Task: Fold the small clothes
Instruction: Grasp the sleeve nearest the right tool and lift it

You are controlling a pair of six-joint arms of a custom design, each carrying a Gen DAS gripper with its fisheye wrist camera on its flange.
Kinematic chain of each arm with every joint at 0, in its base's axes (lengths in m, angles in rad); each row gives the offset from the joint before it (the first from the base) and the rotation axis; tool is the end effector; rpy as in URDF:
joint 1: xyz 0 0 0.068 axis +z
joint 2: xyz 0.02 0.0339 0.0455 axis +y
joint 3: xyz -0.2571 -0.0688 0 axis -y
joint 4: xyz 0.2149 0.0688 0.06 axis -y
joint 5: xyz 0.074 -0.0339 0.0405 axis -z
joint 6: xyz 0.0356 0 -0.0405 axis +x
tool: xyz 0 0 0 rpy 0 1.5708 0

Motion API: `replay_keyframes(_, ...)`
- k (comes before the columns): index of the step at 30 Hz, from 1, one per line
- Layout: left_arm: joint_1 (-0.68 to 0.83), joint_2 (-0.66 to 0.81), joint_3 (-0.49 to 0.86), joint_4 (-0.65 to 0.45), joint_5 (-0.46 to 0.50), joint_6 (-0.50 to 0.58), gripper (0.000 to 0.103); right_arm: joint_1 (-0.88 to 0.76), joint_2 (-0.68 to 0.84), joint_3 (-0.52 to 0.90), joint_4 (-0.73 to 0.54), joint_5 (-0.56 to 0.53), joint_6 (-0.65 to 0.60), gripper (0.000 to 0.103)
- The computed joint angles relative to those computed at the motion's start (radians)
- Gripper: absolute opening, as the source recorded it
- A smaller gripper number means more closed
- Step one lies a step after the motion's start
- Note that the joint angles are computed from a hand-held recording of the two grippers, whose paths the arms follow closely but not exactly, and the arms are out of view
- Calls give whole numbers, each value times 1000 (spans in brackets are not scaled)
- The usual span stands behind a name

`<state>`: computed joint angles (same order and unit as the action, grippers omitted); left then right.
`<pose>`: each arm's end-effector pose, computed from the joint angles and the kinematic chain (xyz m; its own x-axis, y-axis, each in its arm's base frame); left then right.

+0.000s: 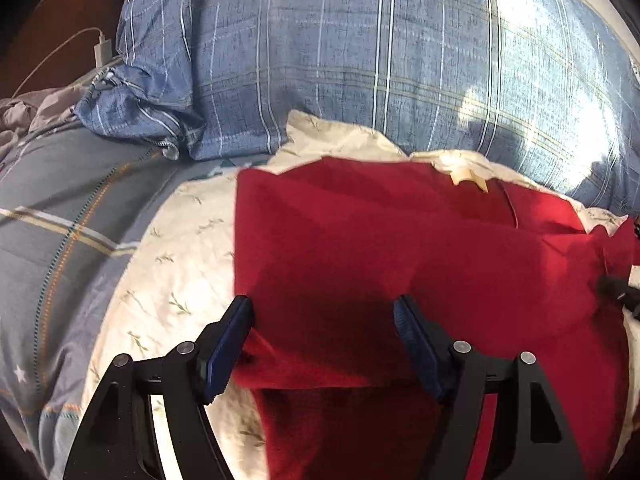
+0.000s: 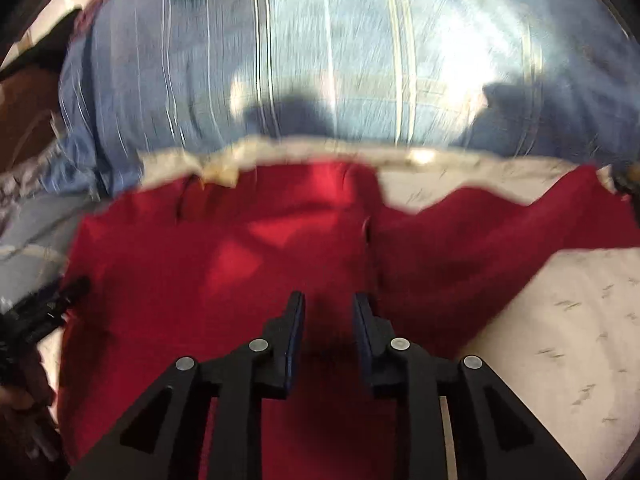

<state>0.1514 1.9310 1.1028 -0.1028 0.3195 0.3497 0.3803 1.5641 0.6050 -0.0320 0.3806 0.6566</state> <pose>0.3620 0.0439 0.1499 -0.7306 0.2176 -0.6472 0.3113 0.9498 -0.0322 0.2365 0.0803 0.1396 -0.7104 0.3264 -0.6236 0.3509 0.9323 0.0882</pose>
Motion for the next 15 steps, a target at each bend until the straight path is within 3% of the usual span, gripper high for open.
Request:
replay_keyframes(2, -17, -17, -23, 12, -21, 5, 73, 11, 14, -25, 61, 19, -19, 26)
replay_keyframes(6, -34, -61, -40, 13, -12, -14, 73, -50, -142, -73, 35, -75, -34, 44)
replay_keyframes(9, -50, -82, -46, 21, 7, -48, 73, -131, -271, -86, -65, -40, -12, 52)
replay_keyframes(15, -99, -68, -60, 27, -6, -43, 73, -499, -410, -163, -93, -200, -70, 55)
